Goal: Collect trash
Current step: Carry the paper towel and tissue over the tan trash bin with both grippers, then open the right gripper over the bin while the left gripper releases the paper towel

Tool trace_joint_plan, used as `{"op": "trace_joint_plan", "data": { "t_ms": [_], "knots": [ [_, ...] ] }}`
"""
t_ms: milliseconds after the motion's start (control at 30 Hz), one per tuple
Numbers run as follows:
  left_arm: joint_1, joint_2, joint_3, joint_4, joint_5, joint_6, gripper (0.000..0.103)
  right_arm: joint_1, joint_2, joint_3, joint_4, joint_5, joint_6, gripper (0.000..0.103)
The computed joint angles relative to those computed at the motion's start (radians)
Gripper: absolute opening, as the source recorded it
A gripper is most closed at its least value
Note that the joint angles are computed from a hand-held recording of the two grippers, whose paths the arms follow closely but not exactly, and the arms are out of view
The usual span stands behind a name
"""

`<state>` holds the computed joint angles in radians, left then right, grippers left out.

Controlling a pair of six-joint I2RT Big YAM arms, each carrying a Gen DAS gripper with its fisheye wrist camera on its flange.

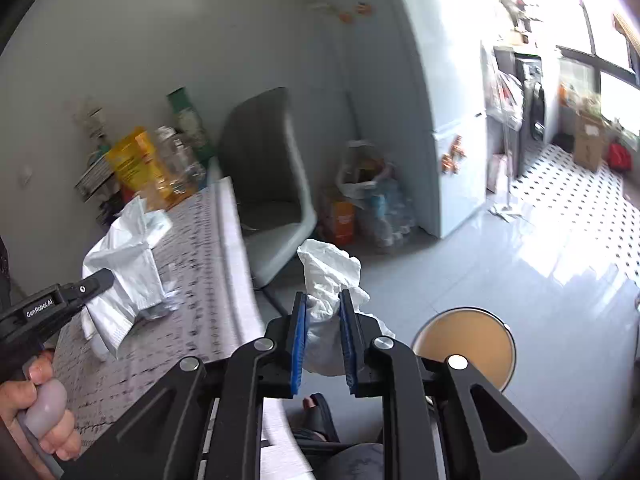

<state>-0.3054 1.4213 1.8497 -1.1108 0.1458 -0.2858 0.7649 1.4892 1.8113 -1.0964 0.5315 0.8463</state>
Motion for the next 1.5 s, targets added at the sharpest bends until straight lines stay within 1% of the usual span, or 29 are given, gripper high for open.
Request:
{"op": "trace_joint_plan", "data": {
  "t_ms": [133,267,367,500,600,633,700,767,833,867,900,967,1000,1033,1067,1167,1267,1333,1433,1500],
  "knots": [
    [-0.073,0.091,0.077,-0.038,0.010,0.024,0.005,-0.053,-0.054,-0.090,0.035,-0.013,0.019,0.017],
    [-0.127,0.179,0.152,-0.078,0.028,0.035,0.005,-0.108,-0.093,-0.168,0.055,-0.034,0.046,0.018],
    [-0.164,0.258,0.222,-0.116,0.039,0.050,0.005,-0.156,-0.120,-0.236,0.074,-0.058,0.061,0.018],
    [-0.208,0.368,0.327,-0.170,0.042,0.071,0.005,-0.228,-0.147,-0.336,0.120,-0.103,0.085,0.019],
    [-0.235,0.454,0.417,-0.224,0.058,0.040,0.005,-0.277,-0.163,-0.423,0.177,-0.139,0.103,0.019],
    [-0.246,0.474,0.432,-0.230,0.051,0.028,0.005,-0.297,-0.164,-0.453,0.197,-0.161,0.111,0.019],
    [-0.263,0.497,0.441,-0.229,0.039,0.005,0.005,-0.324,-0.160,-0.502,0.240,-0.184,0.111,0.019],
    [-0.279,0.533,0.454,-0.236,0.040,-0.042,0.005,-0.349,-0.151,-0.548,0.298,-0.219,0.110,0.019],
    [-0.292,0.534,0.421,-0.210,0.039,-0.073,0.005,-0.378,-0.129,-0.593,0.371,-0.255,0.104,0.019],
    [-0.298,0.544,0.416,-0.207,0.033,-0.088,0.005,-0.390,-0.116,-0.602,0.394,-0.270,0.105,0.019],
    [-0.302,0.555,0.414,-0.209,0.035,-0.100,0.005,-0.406,-0.097,-0.618,0.423,-0.294,0.108,0.020],
    [-0.307,0.577,0.417,-0.215,0.030,-0.116,0.005,-0.430,-0.070,-0.642,0.473,-0.341,0.119,0.029],
    [-0.307,0.589,0.425,-0.220,0.022,-0.123,0.005,-0.442,-0.057,-0.658,0.499,-0.370,0.130,0.045],
    [-0.308,0.595,0.426,-0.218,0.016,-0.127,0.005,-0.446,-0.055,-0.674,0.518,-0.381,0.142,0.056],
    [-0.315,0.611,0.440,-0.222,0.007,-0.134,0.005,-0.452,-0.053,-0.691,0.535,-0.385,0.157,0.057],
    [-0.324,0.647,0.468,-0.245,0.021,-0.136,0.005,-0.458,-0.060,-0.712,0.523,-0.392,0.172,0.057],
    [-0.334,0.669,0.470,-0.253,0.030,-0.159,0.005,-0.460,-0.103,-0.752,0.516,-0.384,0.185,0.057],
    [-0.346,0.694,0.489,-0.271,0.049,-0.177,0.005,-0.457,-0.143,-0.774,0.482,-0.363,0.193,0.057],
    [-0.368,0.729,0.530,-0.296,0.072,-0.170,0.005,-0.457,-0.207,-0.813,0.440,-0.337,0.211,0.057],
    [-0.384,0.760,0.574,-0.318,0.079,-0.166,0.005,-0.446,-0.258,-0.833,0.388,-0.305,0.232,0.058]
  ]
}}
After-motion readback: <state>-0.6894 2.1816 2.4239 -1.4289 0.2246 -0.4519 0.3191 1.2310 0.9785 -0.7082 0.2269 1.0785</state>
